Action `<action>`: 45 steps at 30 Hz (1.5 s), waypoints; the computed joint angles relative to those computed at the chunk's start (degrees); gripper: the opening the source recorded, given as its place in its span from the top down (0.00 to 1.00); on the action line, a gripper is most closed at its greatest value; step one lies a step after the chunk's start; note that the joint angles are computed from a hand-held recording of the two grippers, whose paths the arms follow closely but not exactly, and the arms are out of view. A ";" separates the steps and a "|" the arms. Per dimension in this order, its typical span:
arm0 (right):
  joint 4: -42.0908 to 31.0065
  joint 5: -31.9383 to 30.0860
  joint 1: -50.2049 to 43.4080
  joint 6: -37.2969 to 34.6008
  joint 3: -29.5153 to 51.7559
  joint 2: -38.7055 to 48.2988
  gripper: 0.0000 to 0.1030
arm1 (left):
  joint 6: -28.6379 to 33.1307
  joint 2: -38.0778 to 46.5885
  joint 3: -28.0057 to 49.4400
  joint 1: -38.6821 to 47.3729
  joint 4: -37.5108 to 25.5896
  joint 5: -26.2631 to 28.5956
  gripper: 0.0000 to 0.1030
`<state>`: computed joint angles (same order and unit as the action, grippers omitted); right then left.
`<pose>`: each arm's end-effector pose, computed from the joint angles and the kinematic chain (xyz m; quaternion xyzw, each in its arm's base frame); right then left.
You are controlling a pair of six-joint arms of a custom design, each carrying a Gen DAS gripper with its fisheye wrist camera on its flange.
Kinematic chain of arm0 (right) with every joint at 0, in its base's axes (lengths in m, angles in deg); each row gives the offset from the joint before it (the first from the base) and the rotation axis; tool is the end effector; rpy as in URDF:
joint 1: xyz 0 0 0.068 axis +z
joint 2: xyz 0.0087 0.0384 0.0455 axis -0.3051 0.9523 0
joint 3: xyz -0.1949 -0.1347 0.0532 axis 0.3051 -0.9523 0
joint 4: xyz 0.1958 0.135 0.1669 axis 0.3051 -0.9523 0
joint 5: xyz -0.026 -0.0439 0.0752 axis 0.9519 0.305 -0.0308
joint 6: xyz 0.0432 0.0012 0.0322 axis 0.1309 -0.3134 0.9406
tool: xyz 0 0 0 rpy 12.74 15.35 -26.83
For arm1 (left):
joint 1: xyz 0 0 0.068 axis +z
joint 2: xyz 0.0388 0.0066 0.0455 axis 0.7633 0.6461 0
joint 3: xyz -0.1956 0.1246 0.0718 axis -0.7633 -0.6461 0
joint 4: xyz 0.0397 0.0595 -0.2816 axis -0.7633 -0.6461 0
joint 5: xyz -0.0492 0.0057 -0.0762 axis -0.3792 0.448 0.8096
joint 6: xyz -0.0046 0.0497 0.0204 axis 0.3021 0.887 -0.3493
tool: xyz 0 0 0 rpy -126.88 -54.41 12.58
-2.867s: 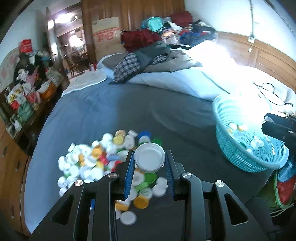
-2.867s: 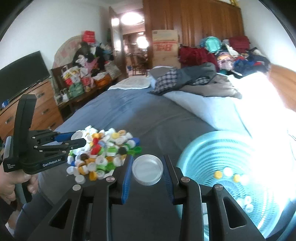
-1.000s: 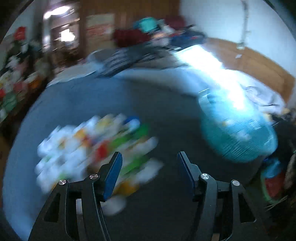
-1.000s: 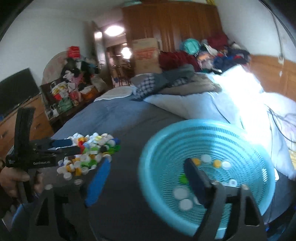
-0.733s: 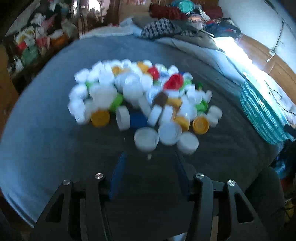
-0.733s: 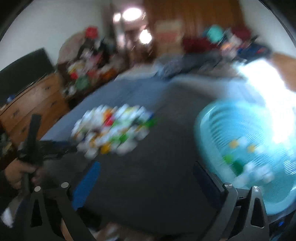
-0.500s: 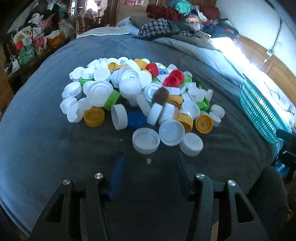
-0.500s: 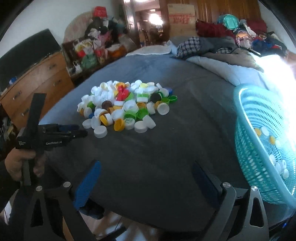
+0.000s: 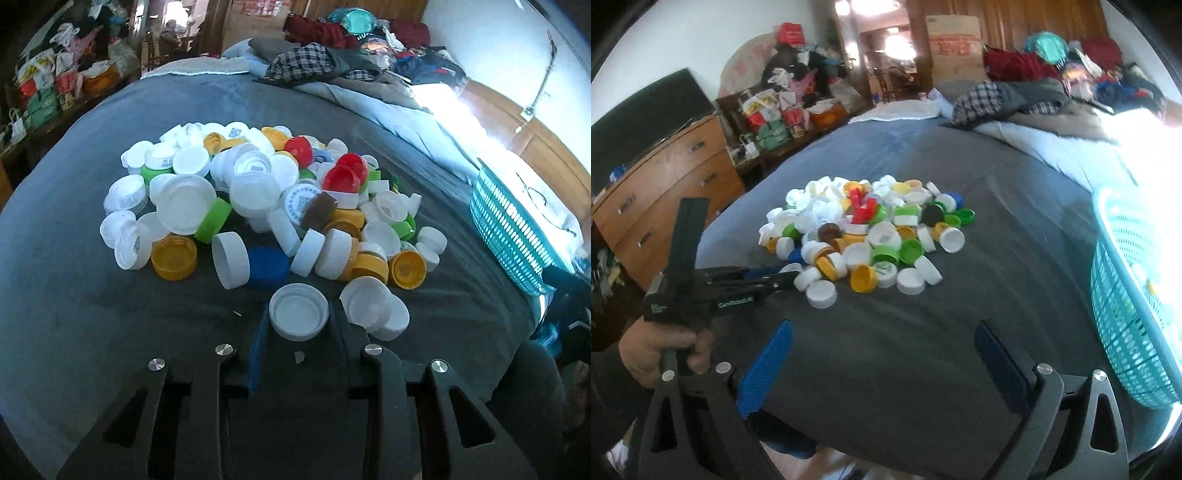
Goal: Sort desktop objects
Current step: 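Grasp a white cap with the left tool while the right tool grasps a white cap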
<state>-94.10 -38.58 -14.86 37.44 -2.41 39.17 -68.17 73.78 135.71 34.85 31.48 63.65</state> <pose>0.2308 0.0232 0.1924 -0.1509 0.9088 0.1343 0.3651 0.3225 -0.0923 0.1120 0.0850 0.9345 -0.1488 0.3119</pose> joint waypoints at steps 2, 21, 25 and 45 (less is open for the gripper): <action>-0.60 0.02 0.52 0.12 -0.09 -0.48 0.02 | 0.11 -1.51 -1.15 -0.18 -0.10 -0.66 0.74; 13.14 -1.53 12.86 -1.52 14.70 36.12 0.35 | -2.57 -9.02 -7.14 5.88 -2.52 -0.62 0.74; 13.18 0.63 13.29 -1.93 15.34 37.20 0.66 | -2.58 -9.92 -7.50 5.80 -2.61 -0.79 0.74; -8.96 -3.01 0.60 -3.42 6.64 0.49 0.66 | -5.51 -17.18 0.85 -8.42 -13.74 -8.06 0.74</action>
<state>-103.06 -41.59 -14.26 34.02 4.23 39.66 -73.68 56.60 136.56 26.42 17.75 55.59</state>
